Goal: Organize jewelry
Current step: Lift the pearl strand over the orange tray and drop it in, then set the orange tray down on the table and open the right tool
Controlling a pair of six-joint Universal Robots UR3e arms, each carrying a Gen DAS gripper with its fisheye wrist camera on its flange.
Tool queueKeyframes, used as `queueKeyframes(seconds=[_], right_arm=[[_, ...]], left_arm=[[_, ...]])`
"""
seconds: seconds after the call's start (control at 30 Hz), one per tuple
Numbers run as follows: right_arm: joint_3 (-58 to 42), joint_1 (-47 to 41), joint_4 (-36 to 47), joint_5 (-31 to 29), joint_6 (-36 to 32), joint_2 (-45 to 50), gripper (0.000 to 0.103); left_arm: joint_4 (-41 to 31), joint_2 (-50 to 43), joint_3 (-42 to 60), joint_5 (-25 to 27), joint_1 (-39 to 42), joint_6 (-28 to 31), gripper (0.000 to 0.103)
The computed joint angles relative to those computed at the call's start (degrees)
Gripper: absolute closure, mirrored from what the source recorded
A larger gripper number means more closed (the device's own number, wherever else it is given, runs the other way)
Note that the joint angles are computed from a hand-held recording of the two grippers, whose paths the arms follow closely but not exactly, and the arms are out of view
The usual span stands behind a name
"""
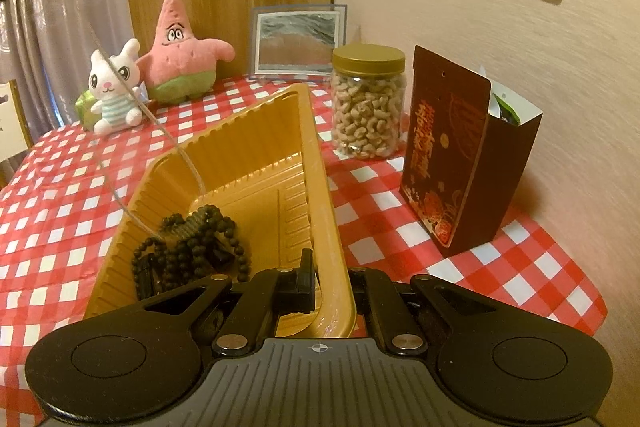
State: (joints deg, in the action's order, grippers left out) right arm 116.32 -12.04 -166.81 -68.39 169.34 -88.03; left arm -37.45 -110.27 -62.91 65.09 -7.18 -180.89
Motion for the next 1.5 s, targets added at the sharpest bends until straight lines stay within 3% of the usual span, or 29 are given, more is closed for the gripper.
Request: queueKeyframes(seconds=[0.07, 0.13, 0.2, 0.37, 0.7, 1.17, 1.27, 1.33, 1.37, 1.43, 1.5], right_arm=[[-0.03, -0.02, 0.09, 0.09, 0.03, 0.01, 0.098], [-0.04, -0.12, 0.2, 0.23, 0.08, 0.04, 0.098], [-0.04, -0.19, 0.27, 0.37, 0.13, 0.05, 0.098], [0.02, -0.55, 0.54, 0.89, -0.07, 0.02, 0.098], [-2.16, 0.08, -0.46, 2.19, -0.08, 3.34, 0.098], [-19.58, 4.89, 1.27, 7.49, 2.97, 21.26, 0.098], [-22.94, 4.65, 3.29, 9.26, 4.48, 24.54, 0.098], [-25.2, 3.97, 5.97, 10.4, 5.4, 26.0, 0.098], [-26.19, 3.65, 7.59, 10.89, 4.83, 26.39, 0.094], [-26.33, 2.84, 8.28, 11.53, 3.06, 26.44, 0.073], [-22.79, 1.5, 2.45, 12.1, 3.71, 25.25, 0.03]], left_arm=[[-1.66, -1.61, 0.72, 1.02, -1.09, 0.55, 0.096], [-3.43, -2.68, 1.21, 3.19, -2.36, 1.71, 0.08], [-3.34, -2.73, -0.17, 4.44, -2.99, 2.11, 0.073], [-3.64, -1.36, -3.58, 8.16, -3.72, 2.8, 0.068], [-3.76, 6.55, -15.22, 21.06, -3.19, 0.8, 0.06], [-5.83, 19.9, -31.82, 37.46, -1.61, -11.26, 0.056], [-6.94, 22.46, -34.61, 40.51, -2.86, -14.74, 0.054], [-7.88, 23.56, -35.71, 42.65, -4.35, -17.38, 0.046], [-8.25, 24.02, -36.17, 43.53, -5.06, -18.59, 0.044], [-8.33, 25.22, -37.54, 45.58, -6.98, -20.95, 0.042], [-9.59, 25.51, -37.63, 47.58, -8.99, -23.46, 0.04]])
